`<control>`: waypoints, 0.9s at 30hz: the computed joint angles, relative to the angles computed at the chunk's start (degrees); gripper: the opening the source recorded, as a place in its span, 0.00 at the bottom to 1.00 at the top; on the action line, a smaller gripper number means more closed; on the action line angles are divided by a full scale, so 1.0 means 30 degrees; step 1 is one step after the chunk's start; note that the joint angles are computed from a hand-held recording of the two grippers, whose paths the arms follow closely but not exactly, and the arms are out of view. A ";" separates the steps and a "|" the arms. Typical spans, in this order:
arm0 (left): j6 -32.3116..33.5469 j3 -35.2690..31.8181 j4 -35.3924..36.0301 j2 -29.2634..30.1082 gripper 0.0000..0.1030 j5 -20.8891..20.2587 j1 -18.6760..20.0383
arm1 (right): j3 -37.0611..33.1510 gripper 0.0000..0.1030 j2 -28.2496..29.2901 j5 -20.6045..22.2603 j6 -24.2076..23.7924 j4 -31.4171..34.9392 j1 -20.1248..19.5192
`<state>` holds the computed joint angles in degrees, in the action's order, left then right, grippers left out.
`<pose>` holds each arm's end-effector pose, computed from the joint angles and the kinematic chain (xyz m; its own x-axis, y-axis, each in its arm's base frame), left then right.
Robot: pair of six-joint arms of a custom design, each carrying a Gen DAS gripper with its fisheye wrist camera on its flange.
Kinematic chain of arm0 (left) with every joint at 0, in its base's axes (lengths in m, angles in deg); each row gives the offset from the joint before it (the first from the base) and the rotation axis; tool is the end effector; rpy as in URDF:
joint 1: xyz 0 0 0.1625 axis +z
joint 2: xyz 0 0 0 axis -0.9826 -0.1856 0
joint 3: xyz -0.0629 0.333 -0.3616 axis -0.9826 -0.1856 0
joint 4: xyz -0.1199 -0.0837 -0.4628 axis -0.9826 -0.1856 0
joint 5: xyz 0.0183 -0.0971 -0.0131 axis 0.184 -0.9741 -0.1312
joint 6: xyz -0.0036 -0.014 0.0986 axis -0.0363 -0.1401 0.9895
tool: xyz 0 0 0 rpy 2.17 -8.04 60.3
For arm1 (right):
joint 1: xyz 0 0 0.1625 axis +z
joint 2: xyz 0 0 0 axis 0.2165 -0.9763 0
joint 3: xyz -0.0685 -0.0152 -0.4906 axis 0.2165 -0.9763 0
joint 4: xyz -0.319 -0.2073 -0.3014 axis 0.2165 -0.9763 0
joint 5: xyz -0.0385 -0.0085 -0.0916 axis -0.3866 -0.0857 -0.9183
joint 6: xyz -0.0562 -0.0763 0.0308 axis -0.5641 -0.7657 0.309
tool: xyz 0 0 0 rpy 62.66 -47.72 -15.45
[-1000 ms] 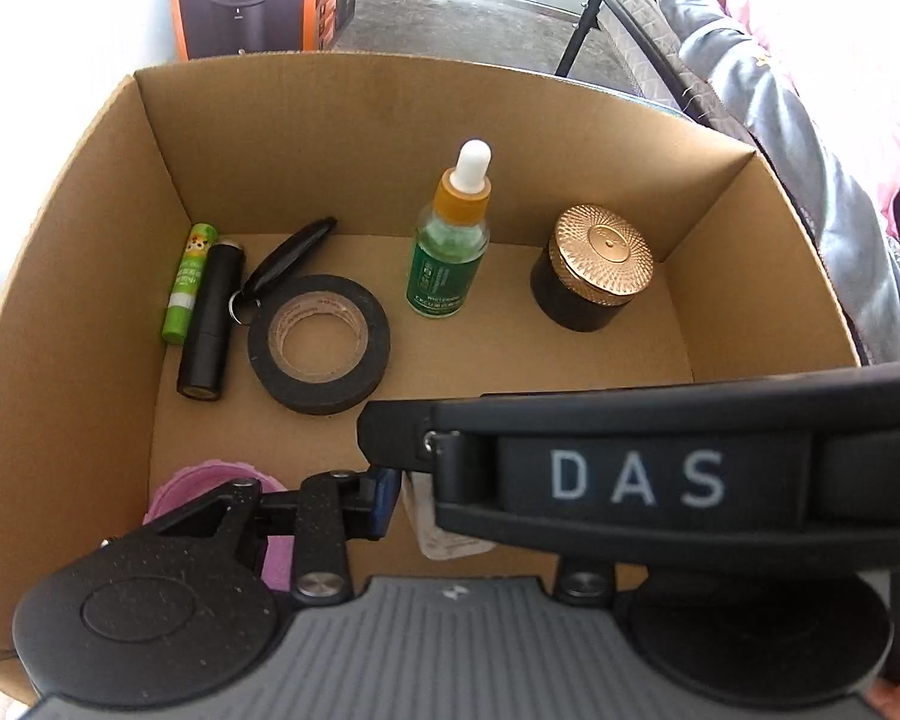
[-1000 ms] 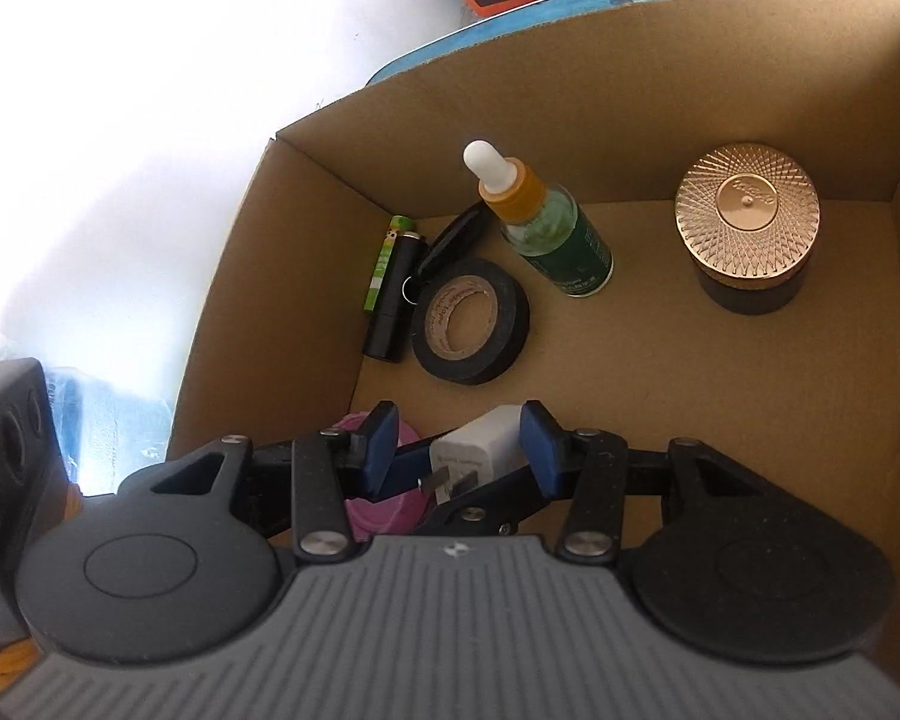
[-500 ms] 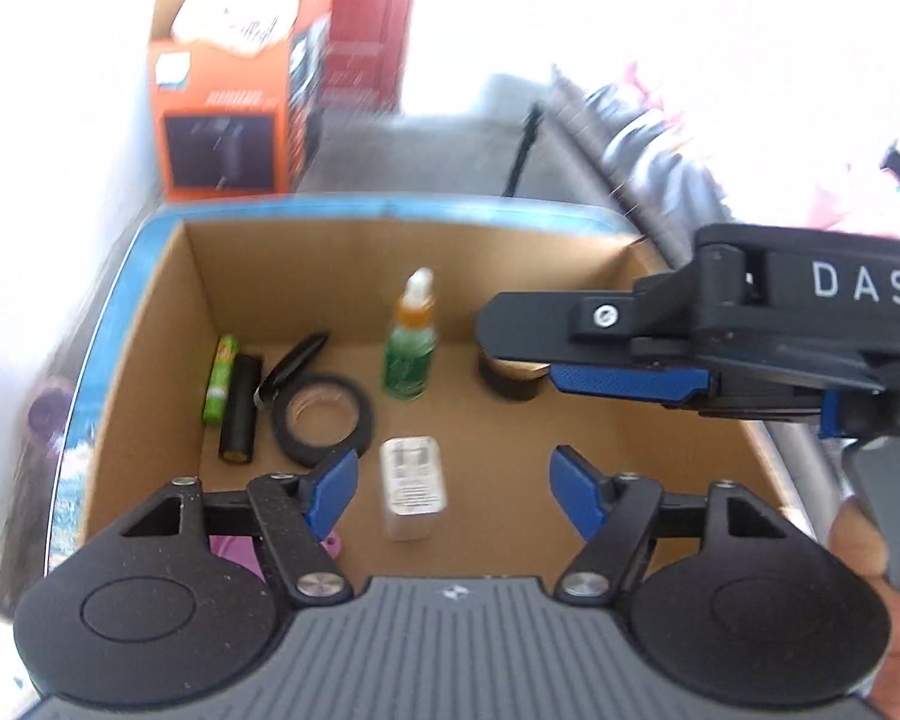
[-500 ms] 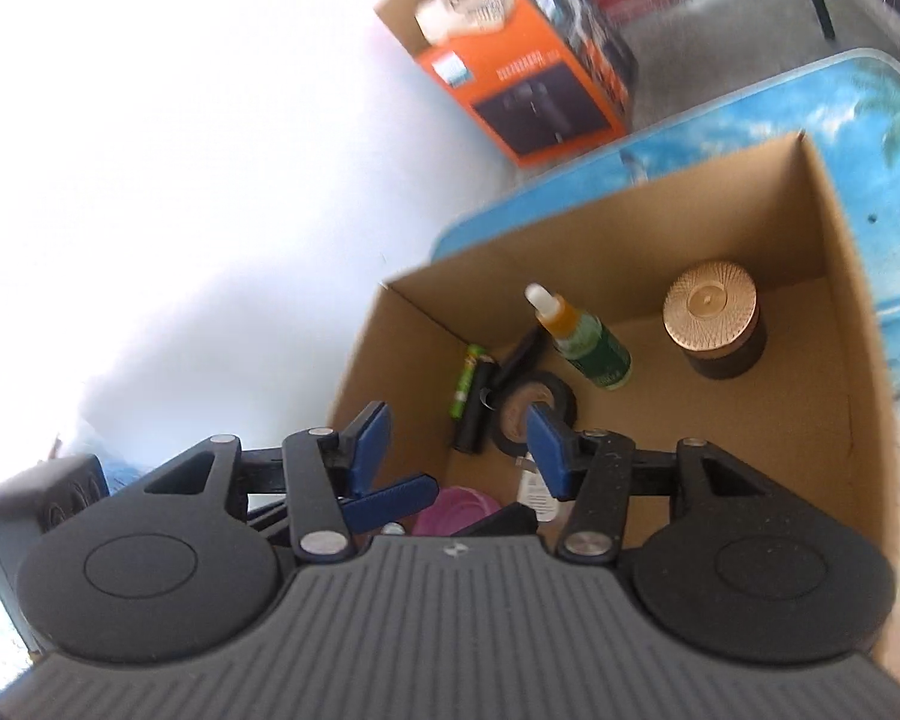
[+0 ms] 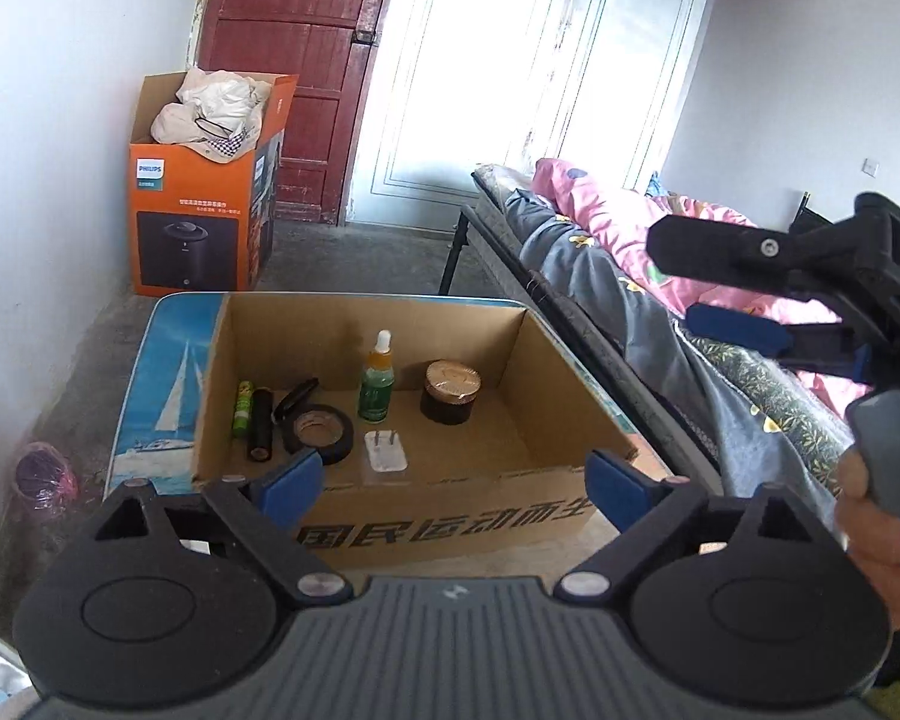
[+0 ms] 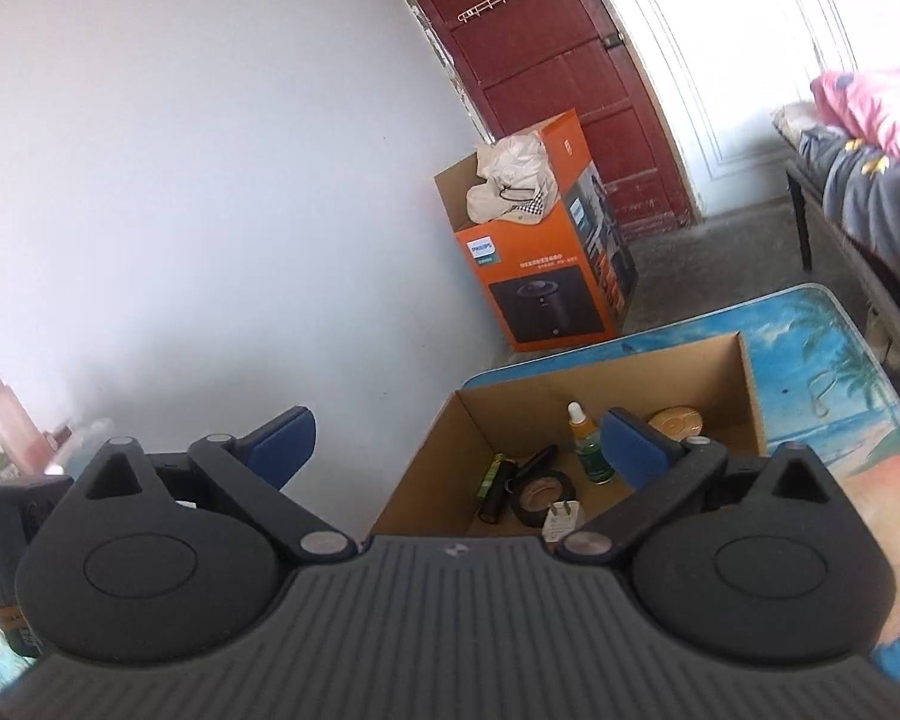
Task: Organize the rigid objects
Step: 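Move the open right gripper to the white pill bottle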
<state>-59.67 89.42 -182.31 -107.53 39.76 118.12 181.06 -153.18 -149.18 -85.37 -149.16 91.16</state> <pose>-0.2255 -0.4403 0.1187 -0.8124 0.2672 -0.5183 0.5596 0.6073 -0.5640 0.2275 -0.4294 0.2230 -0.8889 -0.3034 0.3432 -0.4545 0.4904 -0.7436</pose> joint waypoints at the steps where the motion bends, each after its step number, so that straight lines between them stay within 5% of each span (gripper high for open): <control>1: -0.0182 0.0363 0.0123 -0.0301 0.93 0.0131 -0.0069 | -0.0031 0.99 0.0112 -0.0931 -0.0558 -0.0154 0.0437; 4: -0.1466 0.1398 0.0496 -0.1176 0.94 0.0485 -0.0028 | -0.0229 0.99 0.0653 -0.3670 -0.1913 -0.0367 0.1500; 10: -0.3965 0.3064 -0.0442 -0.2102 0.99 0.0519 0.0817 | -0.0835 0.99 0.2272 -0.6504 -0.3792 0.0752 0.2712; 18: -0.1522 0.3415 -0.3462 -0.1424 1.00 -0.0569 0.2304 | -0.2235 0.99 0.5887 -0.9641 -0.7210 -0.2153 0.4373; 22: -0.0458 0.3226 -0.5255 -0.0508 1.00 -0.1590 0.3304 | -0.2098 0.99 0.5650 -0.7542 -0.5483 -0.1114 0.3613; 27: 0.1548 0.2618 -0.6352 0.1243 1.00 0.0413 0.3452 | -0.1600 0.99 0.5807 -0.4173 -0.2424 -0.1241 0.2120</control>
<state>-55.02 97.28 -201.37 -103.80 41.00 128.48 176.26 -135.75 -161.70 -92.64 -152.88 97.53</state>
